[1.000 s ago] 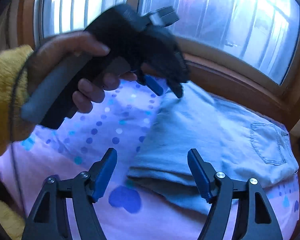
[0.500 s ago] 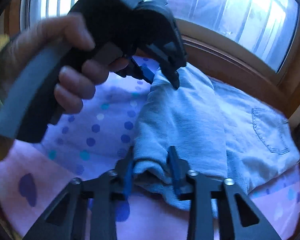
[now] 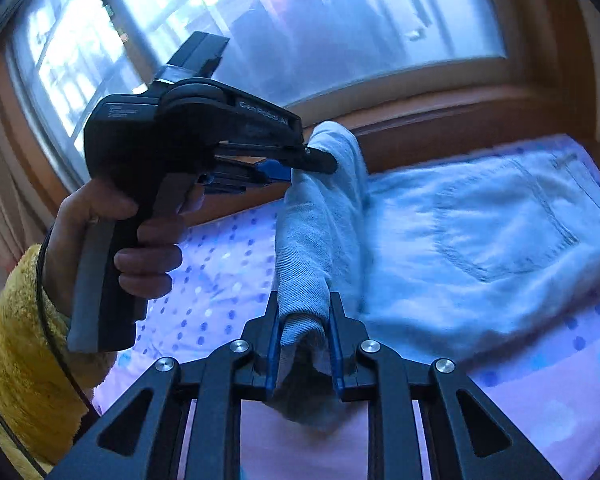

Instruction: Fold clothes

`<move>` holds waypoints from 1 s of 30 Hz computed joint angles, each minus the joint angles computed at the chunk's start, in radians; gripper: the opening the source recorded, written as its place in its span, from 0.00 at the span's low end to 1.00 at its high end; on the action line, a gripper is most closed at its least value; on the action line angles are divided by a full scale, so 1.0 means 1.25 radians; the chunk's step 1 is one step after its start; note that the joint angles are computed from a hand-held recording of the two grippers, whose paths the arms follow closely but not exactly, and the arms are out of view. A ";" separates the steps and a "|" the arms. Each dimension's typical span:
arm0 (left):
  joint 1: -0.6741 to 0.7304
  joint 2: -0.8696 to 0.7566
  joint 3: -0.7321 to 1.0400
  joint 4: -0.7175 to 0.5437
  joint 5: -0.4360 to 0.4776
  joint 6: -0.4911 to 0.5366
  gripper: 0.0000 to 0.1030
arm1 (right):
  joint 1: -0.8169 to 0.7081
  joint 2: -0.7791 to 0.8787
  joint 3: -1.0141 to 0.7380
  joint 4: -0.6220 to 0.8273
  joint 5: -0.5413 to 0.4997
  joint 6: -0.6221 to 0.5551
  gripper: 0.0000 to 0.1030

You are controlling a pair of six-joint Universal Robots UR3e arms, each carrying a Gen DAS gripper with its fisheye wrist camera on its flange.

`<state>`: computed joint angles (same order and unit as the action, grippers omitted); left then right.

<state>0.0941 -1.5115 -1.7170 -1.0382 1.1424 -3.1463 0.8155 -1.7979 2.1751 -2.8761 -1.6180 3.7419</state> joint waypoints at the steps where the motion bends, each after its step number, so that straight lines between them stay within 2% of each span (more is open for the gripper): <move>1: -0.035 -0.032 0.022 0.015 0.019 -0.027 0.19 | -0.034 -0.043 0.039 0.005 0.031 -0.005 0.20; 4: -0.134 -0.139 0.099 0.050 0.081 -0.094 0.23 | -0.161 -0.165 0.138 0.049 0.139 -0.032 0.20; 6: -0.183 -0.197 0.141 0.057 0.117 -0.121 0.27 | -0.278 -0.238 0.188 0.112 0.239 -0.075 0.24; 7: -0.209 -0.235 0.172 0.053 0.140 -0.138 0.29 | -0.315 -0.266 0.207 0.145 0.264 -0.090 0.26; 10: -0.274 -0.326 0.258 0.032 0.200 -0.174 0.29 | -0.429 -0.349 0.253 0.275 0.332 -0.168 0.38; 12: -0.296 -0.319 0.271 0.020 0.220 -0.172 0.29 | -0.530 -0.477 0.275 0.424 0.421 -0.248 0.38; 13: -0.302 -0.304 0.274 0.013 0.229 -0.162 0.29 | -0.540 -0.515 0.261 0.477 0.421 -0.264 0.39; 14: -0.307 -0.290 0.278 0.004 0.241 -0.153 0.29 | -0.541 -0.542 0.244 0.518 0.415 -0.277 0.39; 16: -0.313 -0.265 0.292 -0.017 0.264 -0.135 0.29 | -0.489 -0.527 0.206 0.497 0.379 -0.278 0.39; 17: -0.310 -0.260 0.302 -0.029 0.270 -0.128 0.31 | -0.452 -0.502 0.187 0.464 0.359 -0.270 0.39; 19: -0.291 -0.270 0.323 -0.040 0.261 -0.113 0.32 | -0.354 -0.384 0.158 0.327 0.305 -0.240 0.42; 22: -0.251 -0.337 0.362 -0.049 0.201 -0.083 0.32 | -0.244 -0.215 0.106 0.175 0.237 -0.234 0.44; 23: -0.241 -0.357 0.369 -0.055 0.186 -0.072 0.32 | -0.194 -0.157 0.083 0.153 0.188 -0.225 0.44; 26: -0.232 -0.412 0.378 -0.034 0.172 -0.082 0.32 | -0.112 -0.064 0.058 0.163 0.094 -0.222 0.44; 28: -0.223 -0.423 0.370 -0.015 0.158 -0.093 0.32 | -0.071 -0.078 0.094 0.134 0.051 -0.220 0.45; 30: -0.215 -0.435 0.382 -0.014 0.147 -0.088 0.32 | -0.028 -0.087 0.086 0.183 0.018 -0.206 0.45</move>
